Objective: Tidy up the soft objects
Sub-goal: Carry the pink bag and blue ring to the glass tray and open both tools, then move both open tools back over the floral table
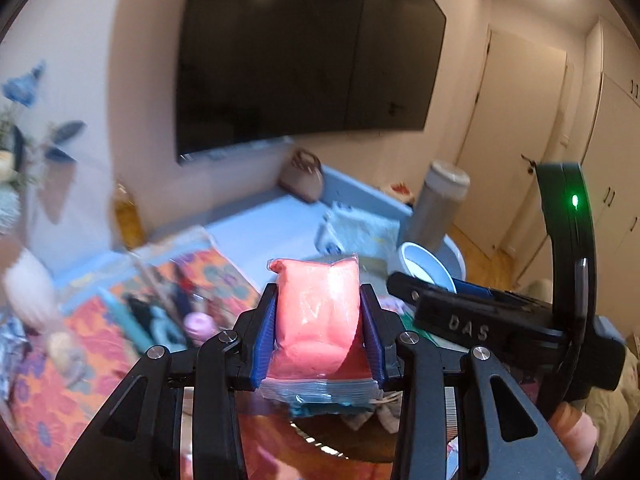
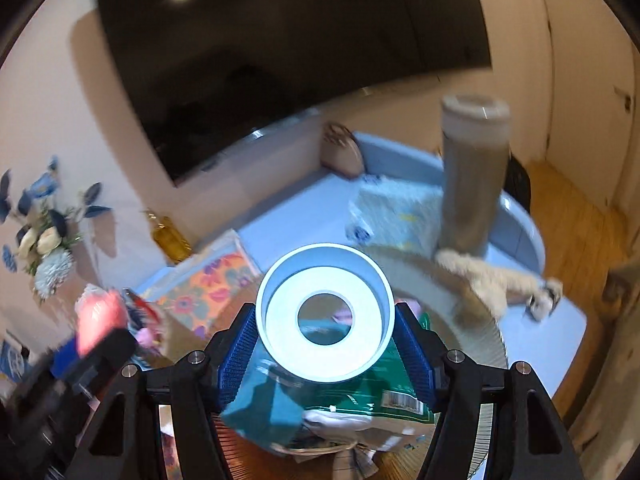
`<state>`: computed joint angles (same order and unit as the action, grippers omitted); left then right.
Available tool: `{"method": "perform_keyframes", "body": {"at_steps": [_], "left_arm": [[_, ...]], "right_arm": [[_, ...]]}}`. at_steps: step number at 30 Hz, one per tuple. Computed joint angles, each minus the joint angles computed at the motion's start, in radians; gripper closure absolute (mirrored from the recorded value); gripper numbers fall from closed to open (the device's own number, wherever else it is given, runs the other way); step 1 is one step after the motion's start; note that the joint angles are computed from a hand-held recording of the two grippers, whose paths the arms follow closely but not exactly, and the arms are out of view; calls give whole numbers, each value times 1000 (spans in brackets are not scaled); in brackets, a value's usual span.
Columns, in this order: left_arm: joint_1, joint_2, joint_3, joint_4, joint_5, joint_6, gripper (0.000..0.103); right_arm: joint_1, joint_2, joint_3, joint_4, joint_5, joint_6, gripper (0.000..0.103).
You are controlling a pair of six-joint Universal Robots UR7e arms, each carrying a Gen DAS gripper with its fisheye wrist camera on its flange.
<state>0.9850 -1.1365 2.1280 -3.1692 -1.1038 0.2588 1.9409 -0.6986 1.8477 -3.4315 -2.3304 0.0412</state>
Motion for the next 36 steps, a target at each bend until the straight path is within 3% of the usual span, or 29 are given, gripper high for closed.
{"method": "perform_keyframes", "body": {"at_steps": [2, 3, 5, 8, 14, 17, 23, 26, 30, 36], "left_arm": [[3, 24, -13, 31, 5, 3, 65], [0, 39, -23, 52, 21, -2, 55], [-5, 58, -31, 68, 43, -8, 46], [-9, 38, -5, 53, 27, 0, 29], [-33, -54, 60, 22, 64, 4, 28], [-45, -131, 101, 30, 122, -9, 28], [-64, -360, 200, -49, 232, 57, 28], [-68, -483, 231, -34, 314, 47, 28], [-12, -586, 273, -26, 369, 36, 28], [188, -536, 298, -45, 371, 2, 28]], "right_arm": [[-16, -2, 2, 10, -10, 24, 35], [-22, -2, -1, 24, -24, 37, 35], [-32, -8, 0, 39, -16, 45, 35], [-29, -20, 14, 26, -17, 32, 33], [4, -30, 44, 6, -26, 1, 32], [27, -22, 50, 8, -3, -10, 32], [102, 32, 28, 32, 34, -55, 31], [144, 73, 7, 36, 56, -100, 25], [200, 155, -33, 4, 26, -183, 21], [234, 239, -80, 69, 74, -204, 21]]}}
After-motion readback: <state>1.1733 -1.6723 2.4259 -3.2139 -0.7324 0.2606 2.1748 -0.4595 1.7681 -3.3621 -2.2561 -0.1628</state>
